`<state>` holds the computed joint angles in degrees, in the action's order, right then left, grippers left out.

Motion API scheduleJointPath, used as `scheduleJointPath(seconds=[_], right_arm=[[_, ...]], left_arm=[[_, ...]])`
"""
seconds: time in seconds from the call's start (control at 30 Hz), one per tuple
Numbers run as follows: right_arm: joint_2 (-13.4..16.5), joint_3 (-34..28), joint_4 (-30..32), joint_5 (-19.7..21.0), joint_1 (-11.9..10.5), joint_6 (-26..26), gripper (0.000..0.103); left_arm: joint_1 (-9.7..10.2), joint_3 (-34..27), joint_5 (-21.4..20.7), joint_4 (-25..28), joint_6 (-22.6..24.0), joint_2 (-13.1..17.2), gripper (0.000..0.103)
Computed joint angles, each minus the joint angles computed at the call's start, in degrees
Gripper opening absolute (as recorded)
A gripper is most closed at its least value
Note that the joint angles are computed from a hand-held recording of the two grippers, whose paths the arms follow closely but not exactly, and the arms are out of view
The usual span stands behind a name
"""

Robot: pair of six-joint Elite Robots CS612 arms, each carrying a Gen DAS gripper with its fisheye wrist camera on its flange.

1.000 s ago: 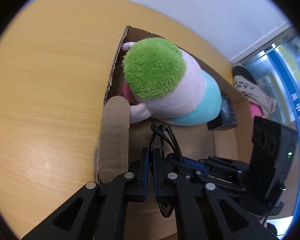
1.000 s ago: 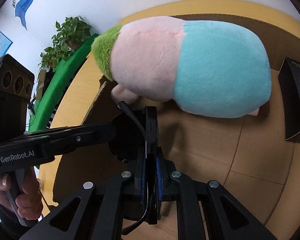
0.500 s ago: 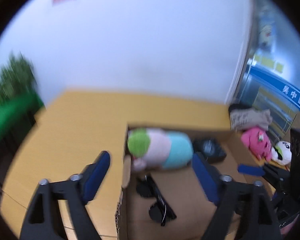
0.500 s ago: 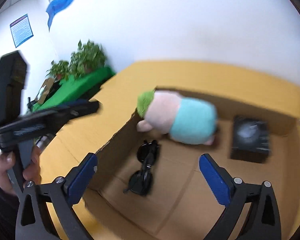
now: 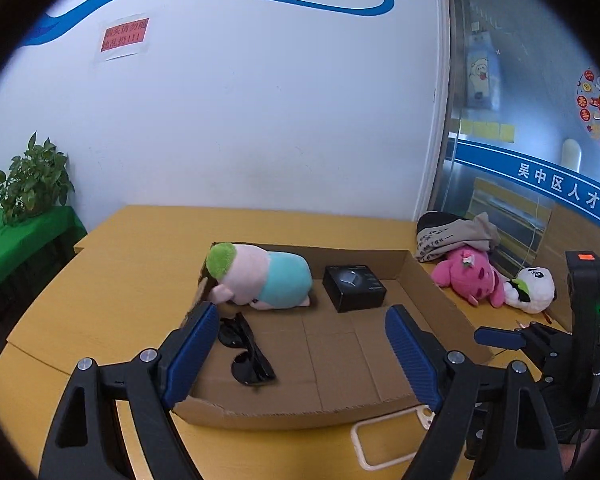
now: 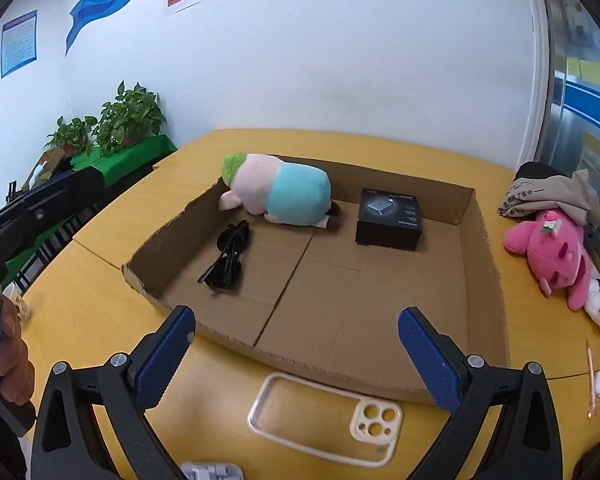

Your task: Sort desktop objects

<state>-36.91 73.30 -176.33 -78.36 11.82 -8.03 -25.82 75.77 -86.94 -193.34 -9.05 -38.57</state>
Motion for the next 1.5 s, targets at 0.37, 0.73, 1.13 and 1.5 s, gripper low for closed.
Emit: scheduleJointPath(seconds=[0.37, 0.73, 1.13, 1.5], right_arm=[[-2.8, 5.7, -4.6, 2.4, -1.7, 1.9, 0.029], [-3.4, 7.6, -9.4, 2.9, -2.4, 3.1, 0.103], [-3.6, 8.6, -8.6, 4.2, -2.8, 3.2, 0.103], [-4.3, 15.5, 2.1, 13.5, -3.4, -5.7, 0.103]], left_arm=[[-1.07, 3.1, -4.2, 5.8, 1.3, -2.2, 0.005], [-1.75, 4.2, -1.8, 2.9, -0.9, -2.2, 0.079], [-1.46, 4.9, -4.4, 4.1, 0.0, -2.4, 0.079], [0.90, 5.6, -22.0, 21.0, 0.5, -1.1, 0.079]])
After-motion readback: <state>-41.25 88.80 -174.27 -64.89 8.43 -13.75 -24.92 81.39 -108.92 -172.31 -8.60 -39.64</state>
